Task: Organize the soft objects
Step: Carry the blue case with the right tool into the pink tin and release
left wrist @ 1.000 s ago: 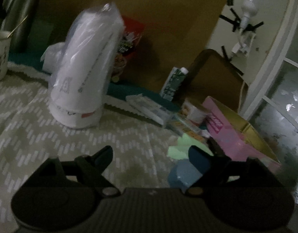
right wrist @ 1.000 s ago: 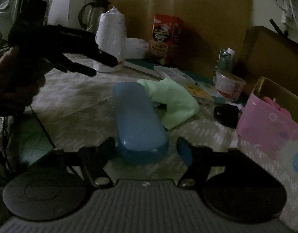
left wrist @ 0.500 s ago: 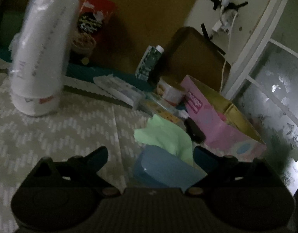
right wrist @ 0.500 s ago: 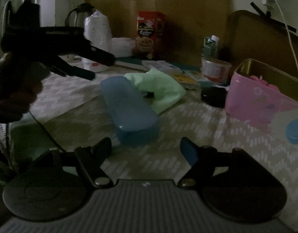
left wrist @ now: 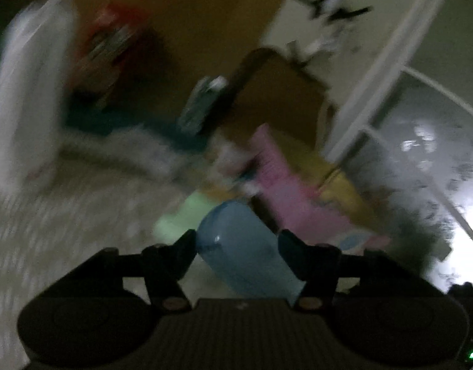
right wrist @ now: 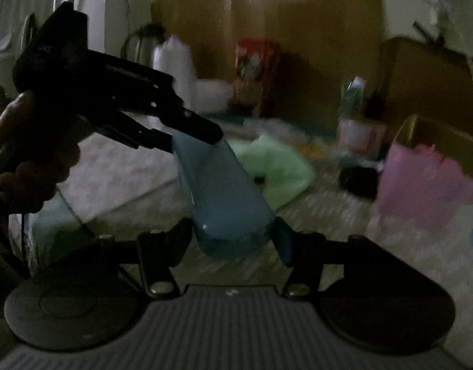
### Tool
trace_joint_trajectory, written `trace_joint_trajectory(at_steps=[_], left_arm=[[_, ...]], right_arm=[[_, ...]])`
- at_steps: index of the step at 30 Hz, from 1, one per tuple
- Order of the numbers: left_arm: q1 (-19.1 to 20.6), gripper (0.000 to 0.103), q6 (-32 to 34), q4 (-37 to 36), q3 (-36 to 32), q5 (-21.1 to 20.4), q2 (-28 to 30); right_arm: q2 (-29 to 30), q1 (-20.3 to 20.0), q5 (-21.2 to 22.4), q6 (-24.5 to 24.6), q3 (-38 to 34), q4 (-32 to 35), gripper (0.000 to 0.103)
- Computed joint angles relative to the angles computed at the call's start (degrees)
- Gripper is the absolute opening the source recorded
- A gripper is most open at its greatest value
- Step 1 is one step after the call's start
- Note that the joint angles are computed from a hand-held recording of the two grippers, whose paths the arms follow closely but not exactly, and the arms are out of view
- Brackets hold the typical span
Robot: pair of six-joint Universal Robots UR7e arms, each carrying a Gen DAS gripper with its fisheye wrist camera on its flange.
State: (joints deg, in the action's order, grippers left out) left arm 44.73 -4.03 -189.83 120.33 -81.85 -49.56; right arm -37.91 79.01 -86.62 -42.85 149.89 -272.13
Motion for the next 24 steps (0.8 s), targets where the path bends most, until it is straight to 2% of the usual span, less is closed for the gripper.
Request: trace_joint_trajectory(at_steps=[3, 5, 9, 11, 13, 17, 21, 23, 24], left_arm=[[-2.7, 0.058, 5.1, 1.1, -5.9, 0.5, 3.6], [-3.5, 0.058, 6.6, 4.0, -11.9, -1.0, 7.1], [-4.8, 0.059, 8.8, 9.0, -24.9, -3.9, 16.0], [-5.6, 0.059, 9.3, 11.6, -30.9, -4.5, 20.4], [-6.0, 0.059, 9.3, 14.0, -36.4, -4.5, 24.8], [-6.6, 0.061, 9.0, 20.1, -45.8, -2.1, 32.1], [-6.9, 0.063, 7.8, 23.1, -49.8, 3.0, 35.6], [-6.6, 0.063, 7.1, 22.4, -48.8, 2.4, 35.0], [-6.4, 0.064, 7.4, 21.4, -47.6, 2.2, 34.2]], right_arm=[[-1.5, -1.1, 1.5, 0.7, -0.1, -4.2, 0.059], [-3.3, -2.5, 2.2, 1.4, -0.5, -6.5, 0.059], [-8.8, -5.0, -0.4, 1.8, -2.4, -7.8, 0.059], [-13.1, -7.3, -1.0, 2.8, -2.9, -4.9, 0.059], [-18.4, -9.7, -2.3, 4.2, -3.6, 0.8, 0.059], [-26.1, -13.2, -5.3, 6.9, -6.3, 12.6, 0.059], [-26.6, -12.4, -13.5, 7.6, -11.8, 17.6, 0.062], [-25.3, -12.5, -16.1, 8.2, -13.7, 16.8, 0.066], [-25.1, -13.2, -15.5, 9.6, -13.8, 16.1, 0.066]])
